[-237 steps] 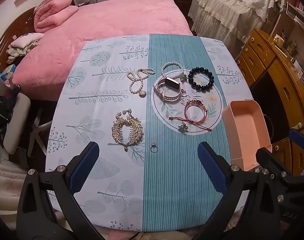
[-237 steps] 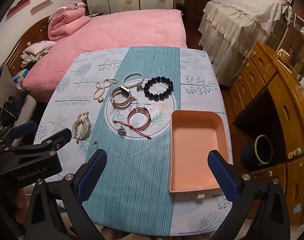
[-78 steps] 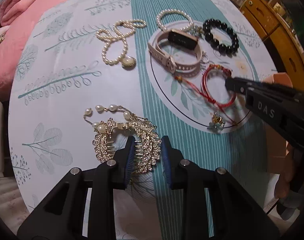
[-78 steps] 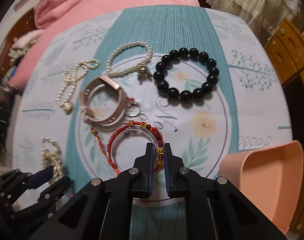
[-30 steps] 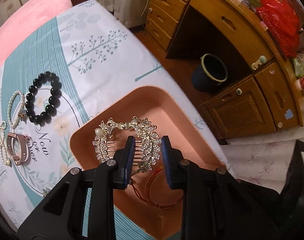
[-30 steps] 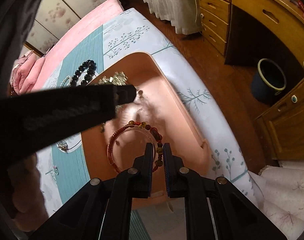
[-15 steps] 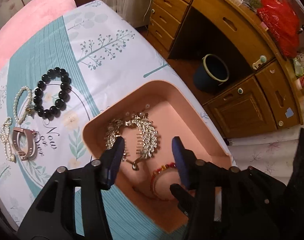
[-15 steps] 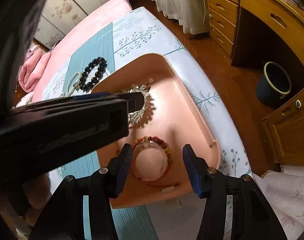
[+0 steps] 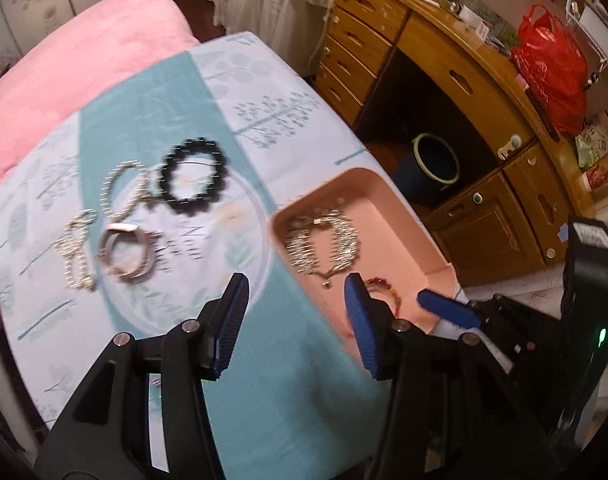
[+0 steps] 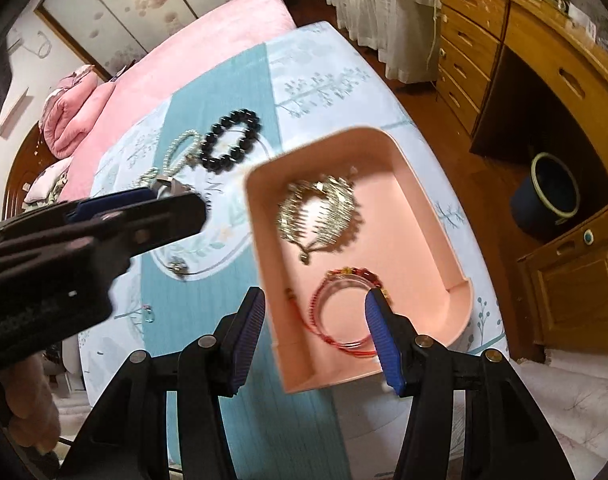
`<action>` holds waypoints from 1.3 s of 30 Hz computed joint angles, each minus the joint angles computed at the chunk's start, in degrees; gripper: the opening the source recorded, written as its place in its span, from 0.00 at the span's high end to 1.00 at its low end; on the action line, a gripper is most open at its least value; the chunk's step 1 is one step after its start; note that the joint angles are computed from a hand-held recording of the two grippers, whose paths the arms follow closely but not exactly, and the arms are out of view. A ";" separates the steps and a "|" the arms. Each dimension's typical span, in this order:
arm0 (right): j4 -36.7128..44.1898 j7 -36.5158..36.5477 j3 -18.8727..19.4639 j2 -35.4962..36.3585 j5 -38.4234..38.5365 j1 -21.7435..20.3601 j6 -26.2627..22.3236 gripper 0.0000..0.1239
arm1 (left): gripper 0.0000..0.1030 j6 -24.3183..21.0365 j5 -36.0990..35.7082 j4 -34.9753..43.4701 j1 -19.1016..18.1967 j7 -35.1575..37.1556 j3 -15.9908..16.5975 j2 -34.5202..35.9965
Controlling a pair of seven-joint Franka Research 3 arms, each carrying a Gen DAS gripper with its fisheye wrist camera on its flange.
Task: Organize jewelry
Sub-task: 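Move both tools back toward the remaining jewelry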
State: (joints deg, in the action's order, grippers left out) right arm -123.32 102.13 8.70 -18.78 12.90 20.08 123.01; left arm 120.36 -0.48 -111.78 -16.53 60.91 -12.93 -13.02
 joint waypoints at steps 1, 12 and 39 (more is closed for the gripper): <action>0.60 0.23 0.28 0.10 -0.36 0.08 -0.17 0.57 | 0.54 -0.46 0.00 -0.58 0.16 0.04 0.28 -1.28; 9.86 5.50 3.02 4.44 -5.93 2.04 -2.19 0.57 | 0.54 -2.34 -2.08 -12.69 2.82 1.51 5.89 -18.38; 28.57 13.04 2.95 20.10 -13.78 10.94 -4.58 0.59 | 0.55 2.02 -4.47 -22.30 9.36 10.18 11.94 -21.41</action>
